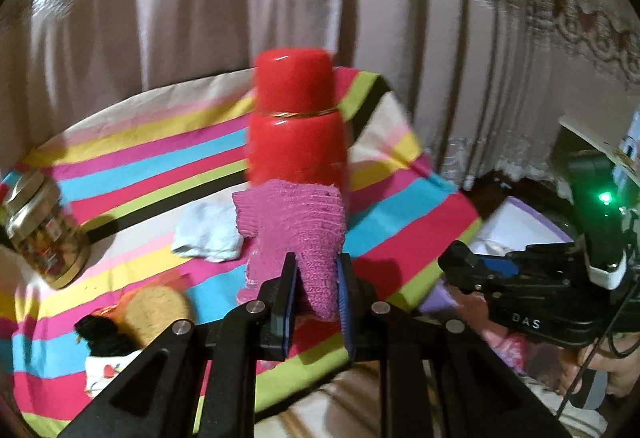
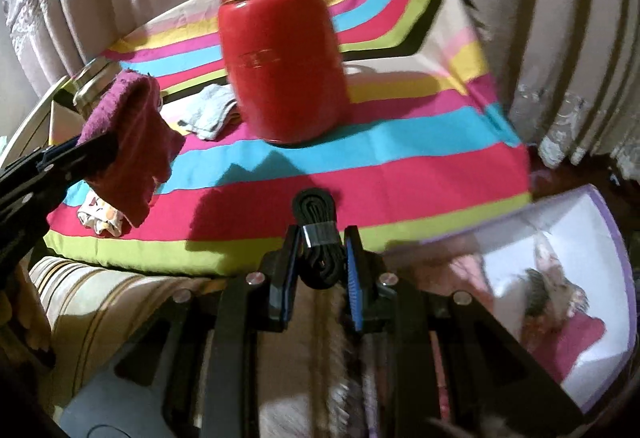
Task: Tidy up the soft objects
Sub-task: 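Carry the magenta glove and black hair tie into the white box and open both tools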
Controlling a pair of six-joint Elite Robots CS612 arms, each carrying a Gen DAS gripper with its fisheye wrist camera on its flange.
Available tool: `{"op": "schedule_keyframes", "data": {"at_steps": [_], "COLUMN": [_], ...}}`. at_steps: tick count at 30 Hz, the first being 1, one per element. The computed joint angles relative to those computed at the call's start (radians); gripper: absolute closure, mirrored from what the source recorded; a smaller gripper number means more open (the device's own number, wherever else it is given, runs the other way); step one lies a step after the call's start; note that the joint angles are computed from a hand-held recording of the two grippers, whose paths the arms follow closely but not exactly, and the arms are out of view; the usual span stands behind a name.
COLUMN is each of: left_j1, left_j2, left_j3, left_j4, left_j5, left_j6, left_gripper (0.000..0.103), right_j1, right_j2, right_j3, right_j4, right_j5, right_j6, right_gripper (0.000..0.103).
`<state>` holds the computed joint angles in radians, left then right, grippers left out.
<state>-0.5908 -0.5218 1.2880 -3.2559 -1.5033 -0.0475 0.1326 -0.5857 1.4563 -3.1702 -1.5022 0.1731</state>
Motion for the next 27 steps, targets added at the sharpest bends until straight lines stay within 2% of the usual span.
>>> {"op": "schedule_keyframes", "data": {"at_steps": [11, 23, 26, 27], "left_j1": [-0.059, -0.104, -0.109, -0.108], "left_j2": [0.002, 0.026, 0.032, 0.034], "left_j3": [-0.035, -0.099, -0.116, -0.120], "left_j4": [0.029, 0.122, 0.149, 0.163], "left_j5": [-0.109, -0.195, -0.231, -0.251], "left_j6": [0.082, 0.124, 0.130, 0.130], "left_gripper": [0.084, 0.083, 0.079, 0.074], "right_j1": [-0.068, -0.137, -0.146, -0.148], "right_j2": [-0.083, -0.127, -0.132, -0.134], "right_j3": [0.180, 0.290, 0.303, 0.306], "right_j4": [-0.090, -0.156, -0.167, -0.169], "right_j5": [-0.098, -0.181, -0.197, -0.203], "right_j6": [0.100, 0.200, 0.209, 0.212], "right_gripper": [0.078, 0.078, 0.078, 0.078]}}
